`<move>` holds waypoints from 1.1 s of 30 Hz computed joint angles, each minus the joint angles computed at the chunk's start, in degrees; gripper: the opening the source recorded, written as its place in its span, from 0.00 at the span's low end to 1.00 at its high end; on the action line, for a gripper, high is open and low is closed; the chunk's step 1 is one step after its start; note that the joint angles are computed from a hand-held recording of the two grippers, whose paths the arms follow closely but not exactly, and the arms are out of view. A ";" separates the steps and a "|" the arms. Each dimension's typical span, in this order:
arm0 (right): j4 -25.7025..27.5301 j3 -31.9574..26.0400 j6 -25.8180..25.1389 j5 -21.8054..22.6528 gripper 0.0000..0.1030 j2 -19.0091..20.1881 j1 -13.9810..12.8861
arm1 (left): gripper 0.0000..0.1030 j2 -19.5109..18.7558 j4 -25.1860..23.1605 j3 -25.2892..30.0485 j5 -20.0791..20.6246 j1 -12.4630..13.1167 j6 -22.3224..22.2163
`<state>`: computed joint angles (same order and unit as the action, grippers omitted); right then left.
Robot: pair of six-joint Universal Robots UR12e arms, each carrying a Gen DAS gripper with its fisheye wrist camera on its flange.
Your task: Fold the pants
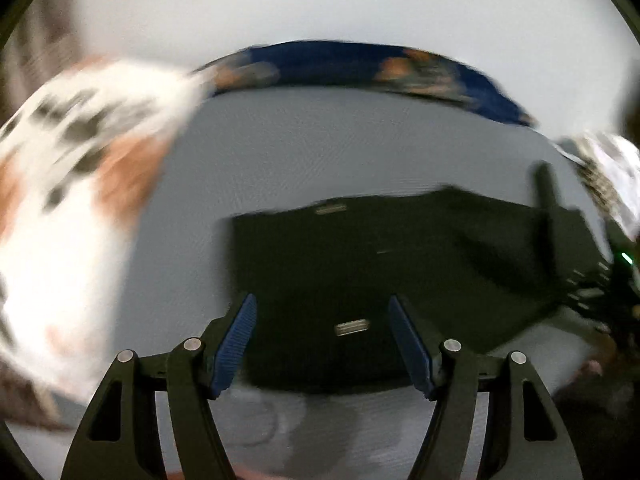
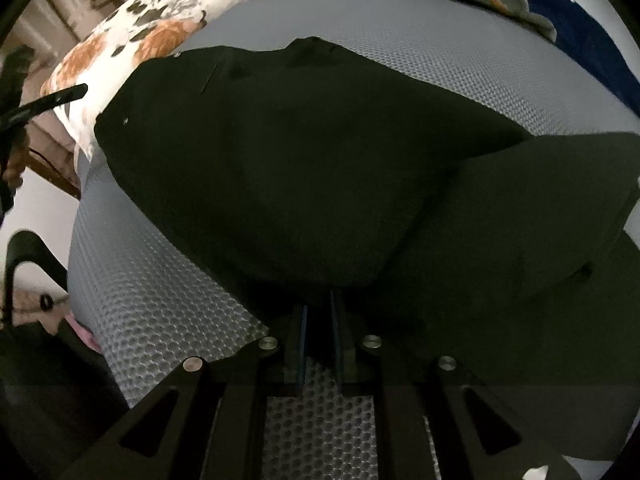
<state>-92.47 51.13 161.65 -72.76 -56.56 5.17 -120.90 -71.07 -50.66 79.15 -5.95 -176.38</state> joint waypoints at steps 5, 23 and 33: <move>-0.11 -0.78 2.51 2.74 0.11 0.22 -0.66 | 0.67 -5.08 -3.86 7.22 -9.99 -3.67 7.46; -3.62 -0.12 4.73 4.82 0.11 -0.23 -0.95 | 0.22 -20.69 -27.25 31.41 -14.40 -11.23 20.94; -8.18 1.53 8.74 4.83 0.26 -1.79 -3.33 | 0.07 -19.57 -23.90 27.67 -15.98 -10.96 15.06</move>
<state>-100.64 52.66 170.39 -67.93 -58.36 1.84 -140.47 -94.97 -22.99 63.17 -16.92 -161.32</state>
